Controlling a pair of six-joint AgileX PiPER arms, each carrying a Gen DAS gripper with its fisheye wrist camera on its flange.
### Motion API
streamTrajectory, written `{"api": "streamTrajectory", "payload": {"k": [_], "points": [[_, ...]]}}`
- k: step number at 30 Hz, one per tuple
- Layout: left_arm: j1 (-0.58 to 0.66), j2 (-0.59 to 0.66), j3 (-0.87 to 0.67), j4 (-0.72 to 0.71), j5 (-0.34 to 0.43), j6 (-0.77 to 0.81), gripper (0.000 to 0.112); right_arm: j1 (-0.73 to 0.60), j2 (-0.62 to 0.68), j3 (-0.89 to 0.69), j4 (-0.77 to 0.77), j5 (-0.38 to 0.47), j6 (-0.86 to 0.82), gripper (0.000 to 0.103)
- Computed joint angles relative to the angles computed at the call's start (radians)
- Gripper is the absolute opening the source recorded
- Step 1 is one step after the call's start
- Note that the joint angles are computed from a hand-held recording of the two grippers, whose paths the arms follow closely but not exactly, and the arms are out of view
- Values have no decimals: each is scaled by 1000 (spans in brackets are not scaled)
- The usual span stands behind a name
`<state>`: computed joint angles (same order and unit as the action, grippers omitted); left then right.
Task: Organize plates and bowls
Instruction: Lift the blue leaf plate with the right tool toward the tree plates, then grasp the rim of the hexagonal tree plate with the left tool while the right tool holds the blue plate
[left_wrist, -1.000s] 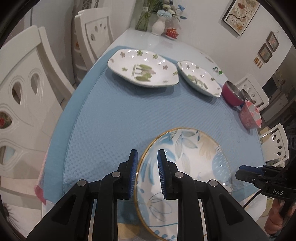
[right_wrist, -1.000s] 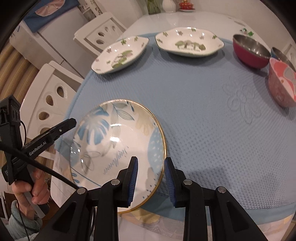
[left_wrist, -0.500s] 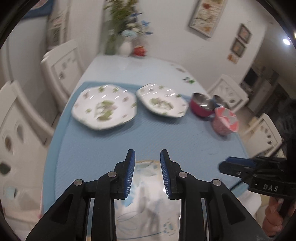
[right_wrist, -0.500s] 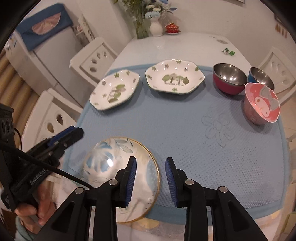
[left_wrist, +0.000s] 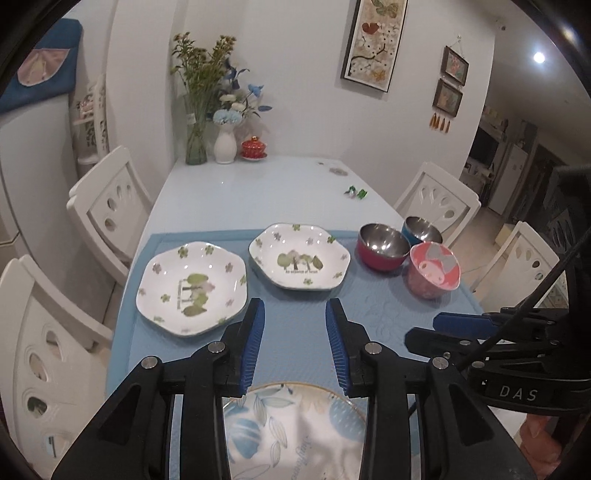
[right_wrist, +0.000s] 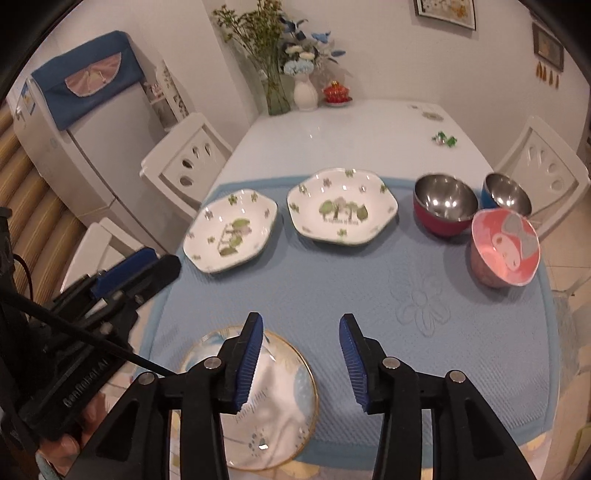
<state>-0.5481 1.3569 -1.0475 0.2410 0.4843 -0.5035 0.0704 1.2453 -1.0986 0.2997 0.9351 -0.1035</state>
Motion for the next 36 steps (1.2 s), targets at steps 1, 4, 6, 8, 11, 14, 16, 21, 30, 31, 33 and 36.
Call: {"api": "streamTrajectory", "payload": {"k": [1, 4, 6, 8, 11, 14, 16, 21, 30, 31, 33, 36], "points": [[3, 3, -5, -11, -1, 10, 32, 3, 1, -5, 7, -5, 1, 48], [13, 15, -16, -47, -4, 42, 32, 24, 2, -14, 1, -19, 9, 49], [25, 26, -23, -75, -6, 64, 32, 56, 16, -30, -40, -19, 39, 49], [47, 35, -26, -138, -12, 117, 32, 71, 26, -42, -60, -25, 59, 49], [87, 50, -27, -252, -23, 212, 32, 76, 41, -50, -61, -34, 70, 50], [122, 71, -27, -342, -29, 294, 32, 81, 73, -61, -63, -43, 82, 50], [141, 87, -31, -388, -26, 339, 32, 84, 93, -67, -60, -49, 78, 50], [210, 137, -46, -476, -16, 414, 50, 87, 186, -115, -30, -56, 72, 50], [361, 274, -120, -586, -4, 557, 53, 116, 373, -226, -20, -90, 72, 50], [375, 291, -132, -585, -1, 562, 53, 118, 391, -233, -13, -97, 64, 50], [414, 343, -168, -614, 11, 603, 53, 130, 438, -260, -25, -110, 68, 50], [463, 433, -237, -617, 25, 633, 53, 137, 510, -307, -23, -108, 66, 50]]}}
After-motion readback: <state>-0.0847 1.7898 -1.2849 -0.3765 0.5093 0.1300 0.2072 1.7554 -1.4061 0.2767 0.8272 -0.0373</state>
